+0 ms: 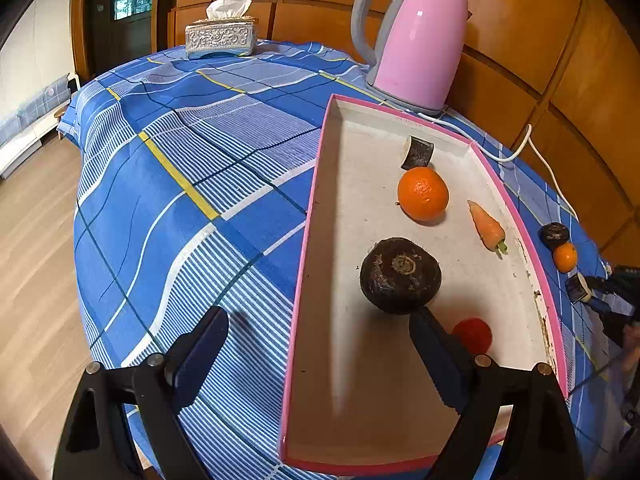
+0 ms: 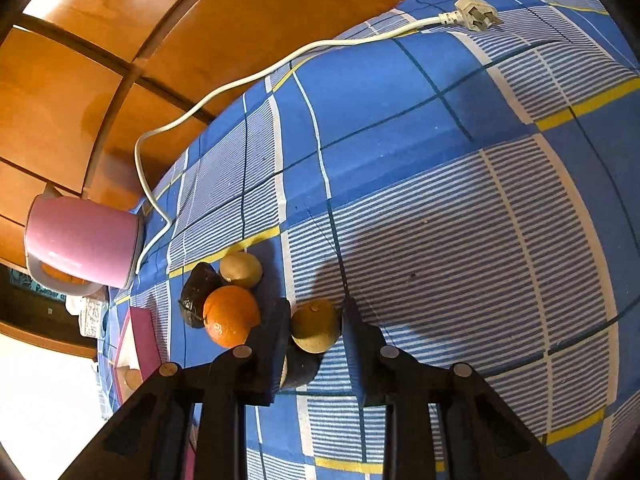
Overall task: Organize fruits
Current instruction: 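Reach the right gripper to the small yellow round fruit and grasp it, then carry the yellow fruit into the pink tray and open the right gripper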
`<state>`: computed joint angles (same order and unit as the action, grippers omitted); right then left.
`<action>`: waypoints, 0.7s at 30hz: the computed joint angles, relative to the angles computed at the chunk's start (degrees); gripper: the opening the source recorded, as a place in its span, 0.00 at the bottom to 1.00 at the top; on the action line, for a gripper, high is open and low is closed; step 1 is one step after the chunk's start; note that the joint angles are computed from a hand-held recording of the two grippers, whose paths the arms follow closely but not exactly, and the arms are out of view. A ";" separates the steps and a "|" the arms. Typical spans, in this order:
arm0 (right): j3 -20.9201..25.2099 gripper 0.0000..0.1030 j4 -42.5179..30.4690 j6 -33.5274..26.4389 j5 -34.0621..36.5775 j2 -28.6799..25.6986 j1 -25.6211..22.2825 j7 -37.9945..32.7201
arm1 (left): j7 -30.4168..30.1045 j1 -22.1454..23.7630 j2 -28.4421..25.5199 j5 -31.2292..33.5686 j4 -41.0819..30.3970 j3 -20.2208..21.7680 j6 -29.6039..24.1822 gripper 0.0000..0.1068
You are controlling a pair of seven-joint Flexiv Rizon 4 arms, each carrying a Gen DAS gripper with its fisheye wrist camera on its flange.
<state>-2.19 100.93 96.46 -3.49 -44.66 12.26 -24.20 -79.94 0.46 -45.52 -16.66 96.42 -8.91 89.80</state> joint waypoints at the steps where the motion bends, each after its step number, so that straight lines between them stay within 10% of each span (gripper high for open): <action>1: -1.99 0.25 1.30 0.22 0.33 0.74 1.65 0.06 | 0.07 0.14 0.02 0.04 0.07 -0.20 0.15 0.87; 8: -19.45 0.25 10.47 -0.81 0.16 4.75 15.30 1.43 | 0.24 0.58 0.19 0.03 0.39 -0.90 0.13 0.87; 21: -32.58 0.25 16.32 -4.23 -4.67 4.00 28.29 -2.58 | 1.54 1.76 0.88 0.60 1.89 -3.03 2.30 0.87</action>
